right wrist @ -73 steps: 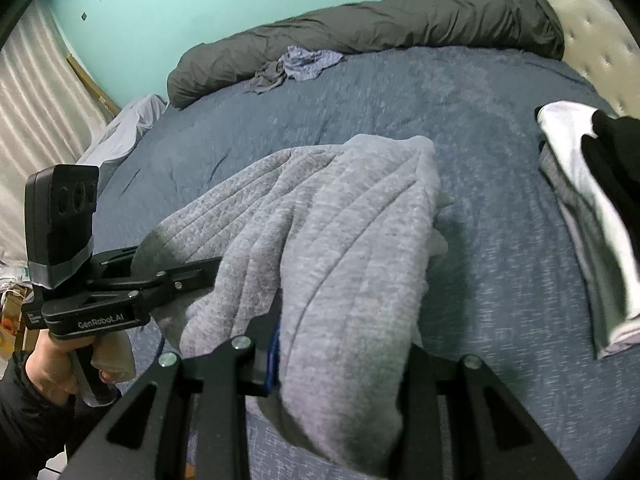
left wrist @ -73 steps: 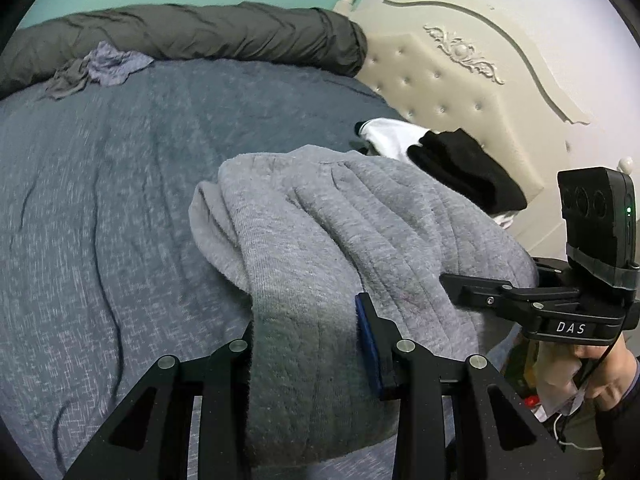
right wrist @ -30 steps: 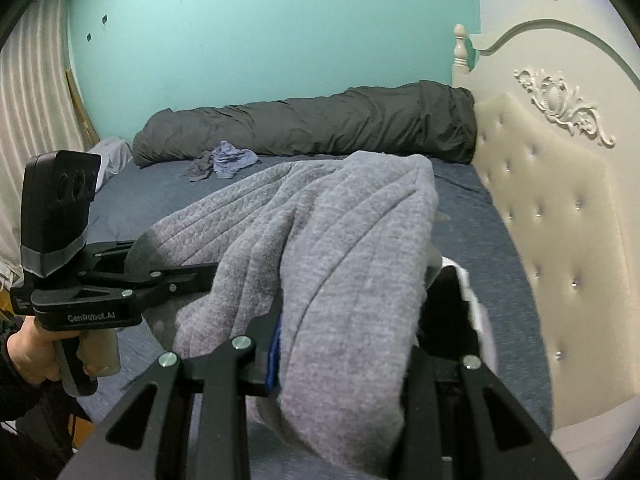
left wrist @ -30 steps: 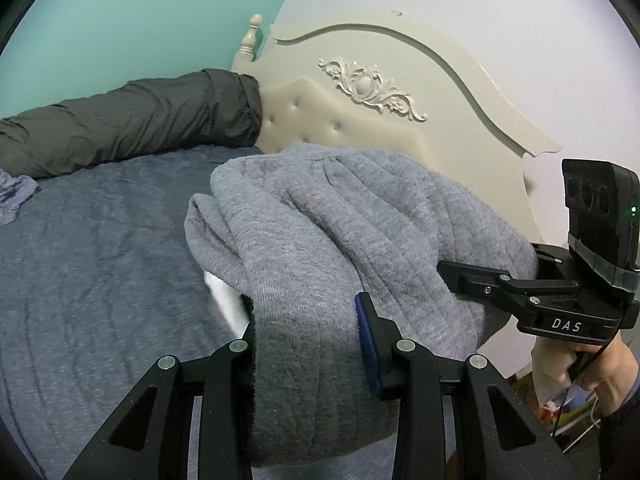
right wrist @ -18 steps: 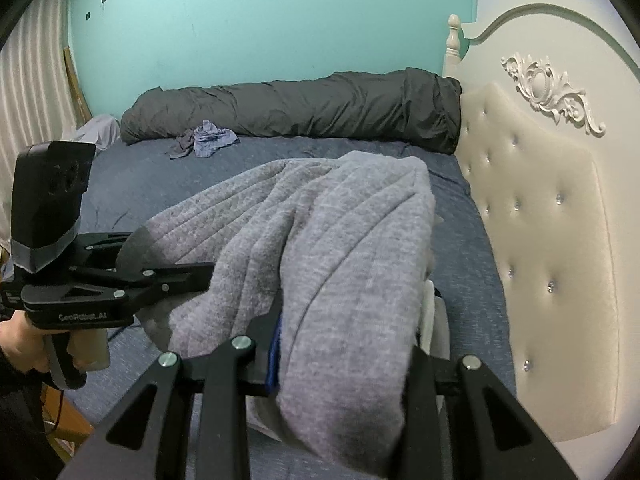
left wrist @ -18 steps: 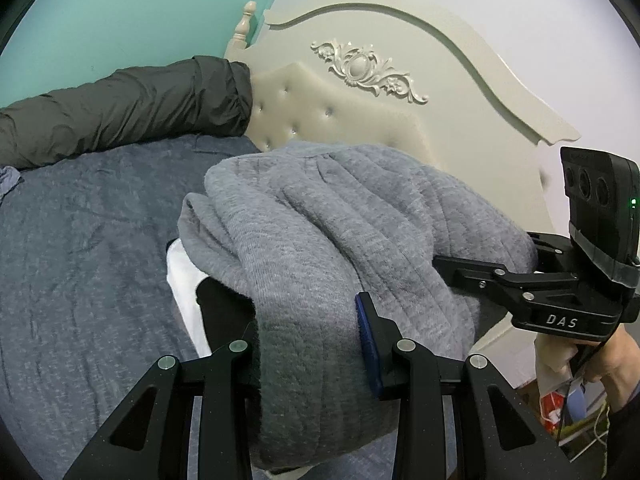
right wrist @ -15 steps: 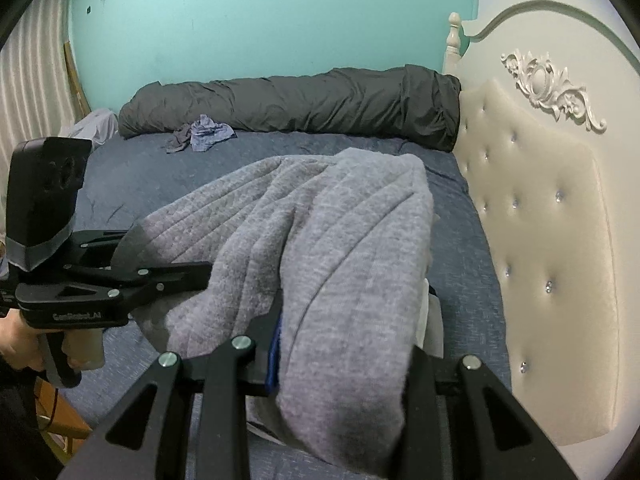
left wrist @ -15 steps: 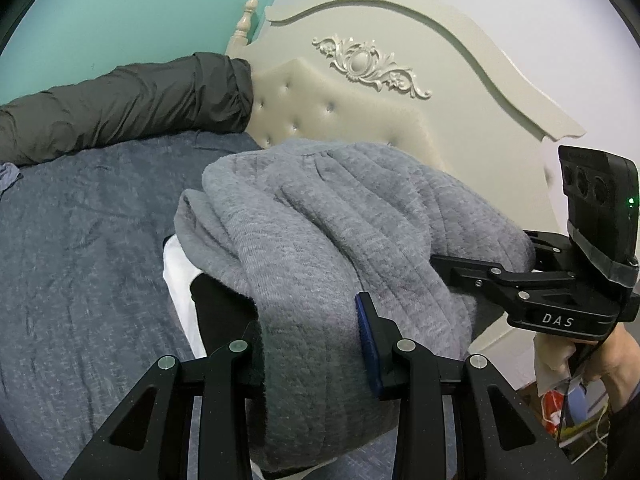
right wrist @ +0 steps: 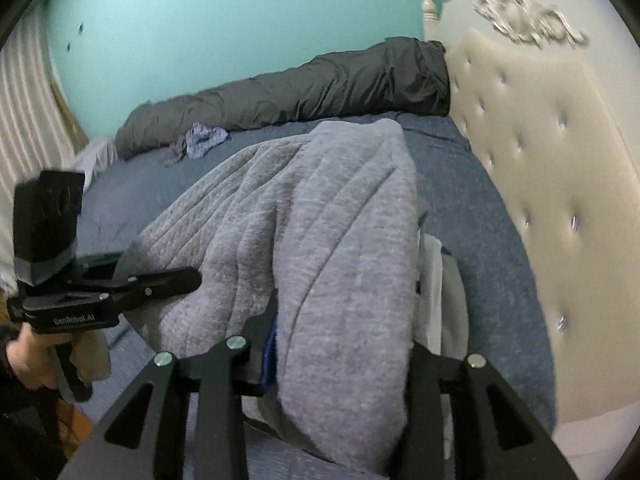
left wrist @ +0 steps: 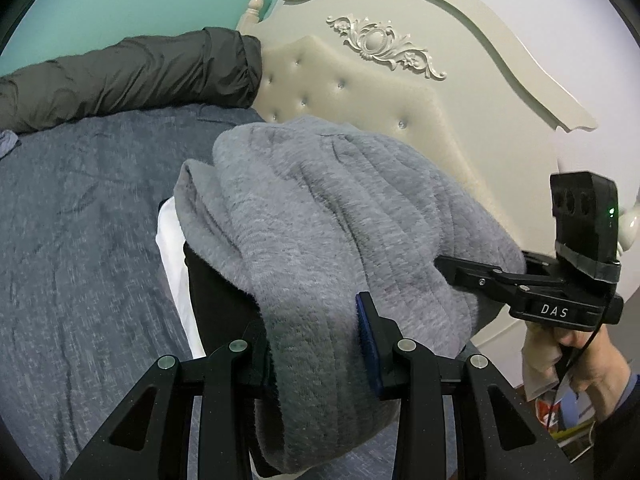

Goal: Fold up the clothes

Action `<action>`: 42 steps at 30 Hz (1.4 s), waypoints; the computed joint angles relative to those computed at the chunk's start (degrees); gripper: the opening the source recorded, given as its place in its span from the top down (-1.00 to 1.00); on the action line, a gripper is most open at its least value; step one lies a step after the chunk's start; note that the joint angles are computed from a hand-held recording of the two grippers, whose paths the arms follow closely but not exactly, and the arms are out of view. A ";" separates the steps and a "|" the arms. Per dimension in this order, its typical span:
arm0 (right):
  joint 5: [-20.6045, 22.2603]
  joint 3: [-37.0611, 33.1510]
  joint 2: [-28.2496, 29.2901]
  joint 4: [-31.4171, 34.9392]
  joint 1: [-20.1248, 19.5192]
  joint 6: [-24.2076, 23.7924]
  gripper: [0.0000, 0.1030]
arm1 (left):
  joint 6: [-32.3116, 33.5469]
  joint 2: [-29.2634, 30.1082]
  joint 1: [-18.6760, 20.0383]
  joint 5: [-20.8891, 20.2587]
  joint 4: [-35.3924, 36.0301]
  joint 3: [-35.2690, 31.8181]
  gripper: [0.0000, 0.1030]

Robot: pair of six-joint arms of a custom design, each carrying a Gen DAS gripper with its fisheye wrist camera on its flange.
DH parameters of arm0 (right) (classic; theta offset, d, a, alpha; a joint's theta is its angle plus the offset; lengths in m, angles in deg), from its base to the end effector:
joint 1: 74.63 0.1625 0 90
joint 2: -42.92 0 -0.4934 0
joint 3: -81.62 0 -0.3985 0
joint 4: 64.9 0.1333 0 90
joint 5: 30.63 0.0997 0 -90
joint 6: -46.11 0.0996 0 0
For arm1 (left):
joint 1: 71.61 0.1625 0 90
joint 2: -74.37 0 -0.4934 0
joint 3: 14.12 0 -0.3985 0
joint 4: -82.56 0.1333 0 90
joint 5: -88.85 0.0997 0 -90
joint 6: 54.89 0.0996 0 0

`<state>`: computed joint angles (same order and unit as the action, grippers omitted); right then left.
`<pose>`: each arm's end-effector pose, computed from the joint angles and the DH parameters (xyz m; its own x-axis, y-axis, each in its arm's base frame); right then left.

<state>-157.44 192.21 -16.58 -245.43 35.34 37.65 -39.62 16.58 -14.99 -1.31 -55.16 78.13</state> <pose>0.2838 -0.5654 0.2793 -0.8341 -0.0234 0.5512 -0.3907 0.7304 -0.5603 -0.2804 -0.6673 0.2804 -0.6642 0.7453 -0.0578 0.7364 0.6390 -0.2220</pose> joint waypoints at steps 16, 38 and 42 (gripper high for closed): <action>-7.36 3.78 0.31 -23.08 3.01 3.30 -0.36 | 3.31 -2.73 -0.51 2.92 -4.49 0.45 0.20; -17.75 -9.53 7.48 -3.15 3.53 4.21 0.99 | 11.22 3.55 -5.22 8.80 2.13 -2.61 0.32; -15.38 -6.57 6.92 -6.77 1.82 5.08 0.99 | 11.51 3.82 -4.64 8.78 2.05 -1.54 0.35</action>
